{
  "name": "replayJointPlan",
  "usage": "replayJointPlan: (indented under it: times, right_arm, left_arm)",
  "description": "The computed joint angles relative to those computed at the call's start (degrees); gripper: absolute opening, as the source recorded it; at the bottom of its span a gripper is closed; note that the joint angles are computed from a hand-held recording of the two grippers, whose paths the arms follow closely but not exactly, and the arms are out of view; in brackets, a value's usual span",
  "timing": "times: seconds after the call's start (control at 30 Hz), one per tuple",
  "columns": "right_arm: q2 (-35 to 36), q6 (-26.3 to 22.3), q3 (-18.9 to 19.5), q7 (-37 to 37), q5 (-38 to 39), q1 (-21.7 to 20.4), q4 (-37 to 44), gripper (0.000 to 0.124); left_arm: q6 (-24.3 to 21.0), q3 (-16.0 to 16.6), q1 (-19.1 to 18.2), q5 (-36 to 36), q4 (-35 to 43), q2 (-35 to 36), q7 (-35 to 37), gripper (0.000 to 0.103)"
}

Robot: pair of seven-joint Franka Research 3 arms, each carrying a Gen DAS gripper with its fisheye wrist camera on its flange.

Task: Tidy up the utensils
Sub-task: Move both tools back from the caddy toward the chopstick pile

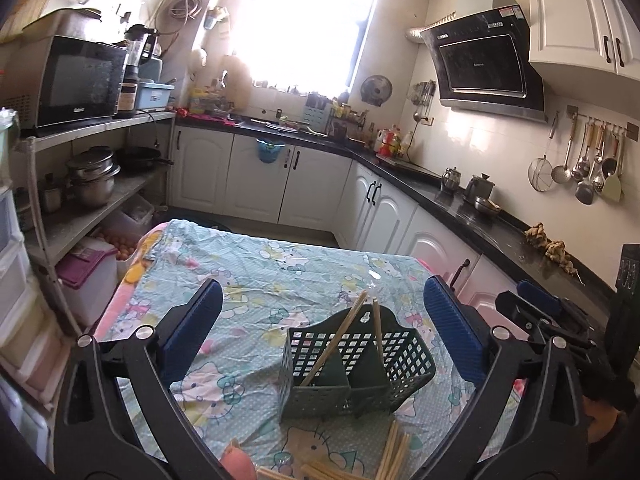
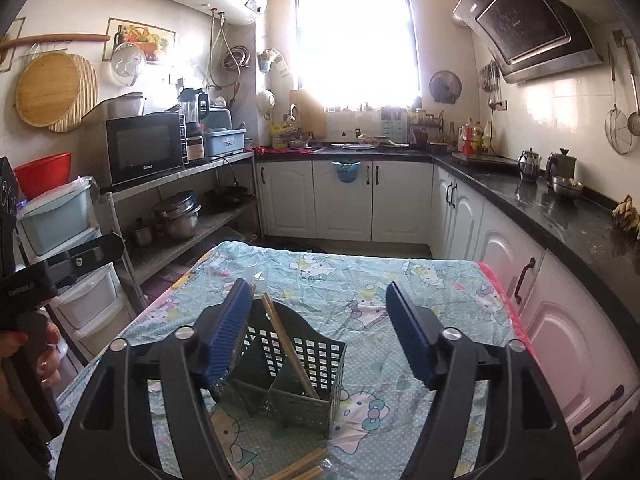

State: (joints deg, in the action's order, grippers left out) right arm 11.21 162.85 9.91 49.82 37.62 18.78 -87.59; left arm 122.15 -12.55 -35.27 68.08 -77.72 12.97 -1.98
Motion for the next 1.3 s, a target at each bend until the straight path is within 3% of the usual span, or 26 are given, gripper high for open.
replayJointPlan:
  times: [0.33, 1.3]
  right_arm:
    - [-4.9, 0.6, 0.2, -5.8, 5.8, 0.4, -6.7, 0.08]
    - [-13.5, -1.8, -3.0, -13.0, 11.7, 4.1, -18.9, 0.081]
  left_arm:
    - [-1.1, -1.4, -0.4, 0.1, -3.5, -1.9, -1.2, 0.093]
    - [-3.3, -4.8, 0.0, -3.3, -12.0, -5.0, -5.0, 0.093]
